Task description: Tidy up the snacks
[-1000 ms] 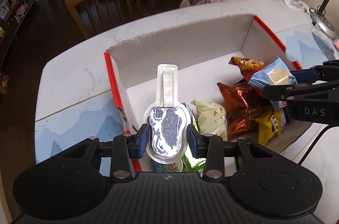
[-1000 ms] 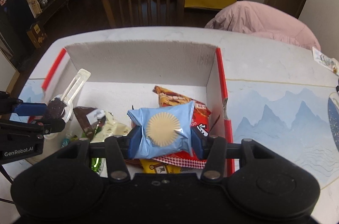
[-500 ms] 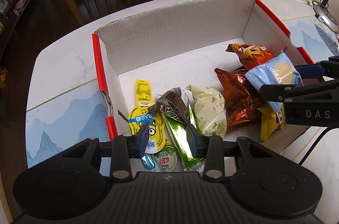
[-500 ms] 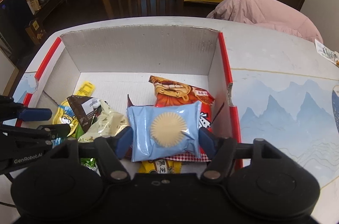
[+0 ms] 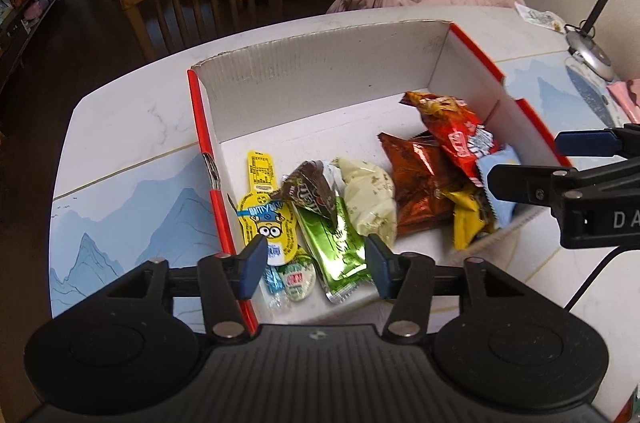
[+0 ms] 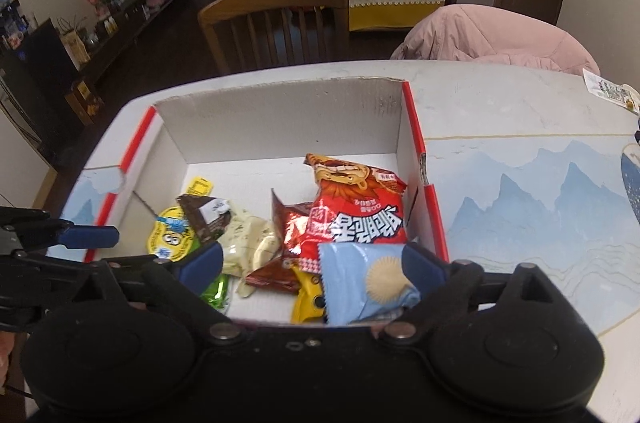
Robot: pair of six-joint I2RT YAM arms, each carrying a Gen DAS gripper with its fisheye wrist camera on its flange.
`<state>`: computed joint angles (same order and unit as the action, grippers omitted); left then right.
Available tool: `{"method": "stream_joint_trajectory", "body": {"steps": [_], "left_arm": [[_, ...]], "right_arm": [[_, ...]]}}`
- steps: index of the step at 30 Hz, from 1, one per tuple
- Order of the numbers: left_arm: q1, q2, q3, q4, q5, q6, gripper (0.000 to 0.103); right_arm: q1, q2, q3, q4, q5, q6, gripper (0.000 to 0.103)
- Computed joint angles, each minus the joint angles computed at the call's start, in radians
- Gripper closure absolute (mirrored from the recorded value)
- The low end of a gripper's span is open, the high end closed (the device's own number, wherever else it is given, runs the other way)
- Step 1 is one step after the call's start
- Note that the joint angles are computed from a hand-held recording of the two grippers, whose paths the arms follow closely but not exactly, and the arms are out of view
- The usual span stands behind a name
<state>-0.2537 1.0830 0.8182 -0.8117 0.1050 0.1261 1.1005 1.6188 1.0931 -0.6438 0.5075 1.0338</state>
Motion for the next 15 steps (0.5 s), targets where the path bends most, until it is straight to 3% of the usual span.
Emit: {"method": "stream_joint_trajectory", "body": {"steps": [15], "left_arm": [[0.047, -0.259, -0.011, -0.151, 0.114, 0.031, 0.023]], "right_arm": [[0.239, -0.091, -0.017, -0.101, 0.224, 0.216, 0.0]]}}
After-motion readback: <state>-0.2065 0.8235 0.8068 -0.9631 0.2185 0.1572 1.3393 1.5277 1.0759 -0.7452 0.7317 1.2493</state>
